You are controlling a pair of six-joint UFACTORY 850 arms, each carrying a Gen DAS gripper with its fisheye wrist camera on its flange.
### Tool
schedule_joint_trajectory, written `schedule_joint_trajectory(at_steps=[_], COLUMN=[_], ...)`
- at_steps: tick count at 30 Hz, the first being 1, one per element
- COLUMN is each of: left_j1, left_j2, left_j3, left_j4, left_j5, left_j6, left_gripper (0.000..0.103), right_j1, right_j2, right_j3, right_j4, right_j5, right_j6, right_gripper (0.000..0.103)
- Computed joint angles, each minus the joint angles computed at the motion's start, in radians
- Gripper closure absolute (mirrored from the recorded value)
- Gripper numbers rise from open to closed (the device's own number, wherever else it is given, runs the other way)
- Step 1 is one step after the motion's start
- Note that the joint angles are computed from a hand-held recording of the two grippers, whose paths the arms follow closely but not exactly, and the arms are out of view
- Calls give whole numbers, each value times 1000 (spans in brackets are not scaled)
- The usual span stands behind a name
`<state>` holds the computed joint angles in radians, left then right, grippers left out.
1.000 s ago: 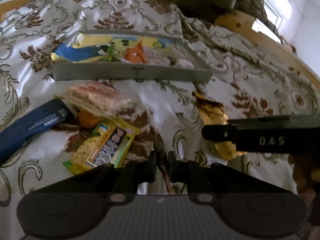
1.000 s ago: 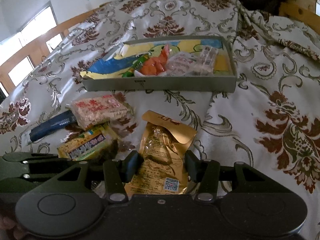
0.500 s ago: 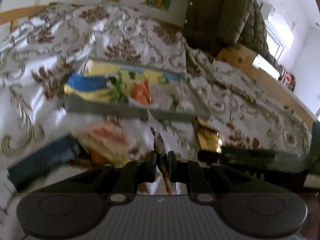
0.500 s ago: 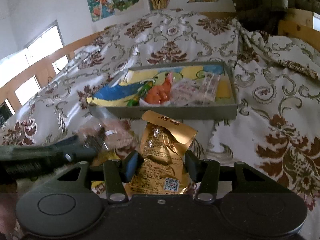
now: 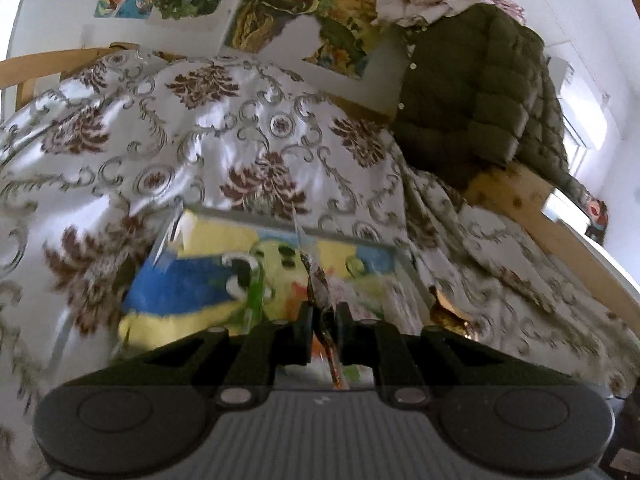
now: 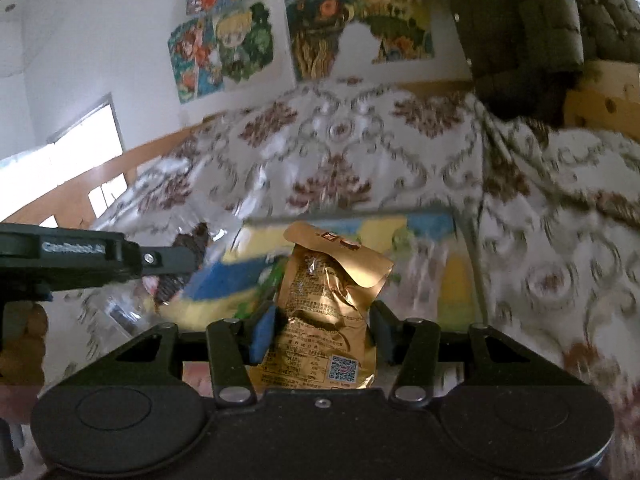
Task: Organize snacks
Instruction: 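Carry the gold packet in the right tool while the left tool carries the strip to the tray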
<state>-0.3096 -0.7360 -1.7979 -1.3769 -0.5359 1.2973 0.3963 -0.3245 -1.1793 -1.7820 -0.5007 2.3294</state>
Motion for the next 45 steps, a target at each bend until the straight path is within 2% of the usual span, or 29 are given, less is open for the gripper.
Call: schedule_joint_trajectory(at_steps=[7, 13, 17, 28, 31, 34, 36, 40, 45], left_j1=[-34, -42, -39, -39, -46, -43, -40, -29, -17], left_j2=[-204, -319, -357, -363, -370, -361, -336, -265, -163], left_j3=[-293, -450, -498, -496, -522, -518, -482, -383, -251], left_j4=[219, 376, 435, 500, 622, 652, 638, 568, 434], left_j5=[18, -8, -31, -29, -28, -37, -22, 22, 94], left_j6=[-265, -441, -497, -544, -661, -696, -687, -628, -499], left_gripper=[90, 90, 90, 89, 83, 65, 51, 38, 17], right_j1=[-83, -96, -90, -84, -83, -81, -78, -69, -52], right_j2=[-108, -176, -215, -258, -255, -244, -235, -206, -149], right_j3=[-96, -147, -185, -231, -230, -223, -216, -197, -161], right_j4=[-57, -38, 21, 129, 147, 143, 135, 125, 107], right_j5=[52, 73, 75, 103, 96, 91, 78, 46, -13], right_j6=[52, 27, -63, -186, -192, -182, -173, -144, -95], right_gripper=[50, 50, 50, 46, 44, 36, 30, 23, 14])
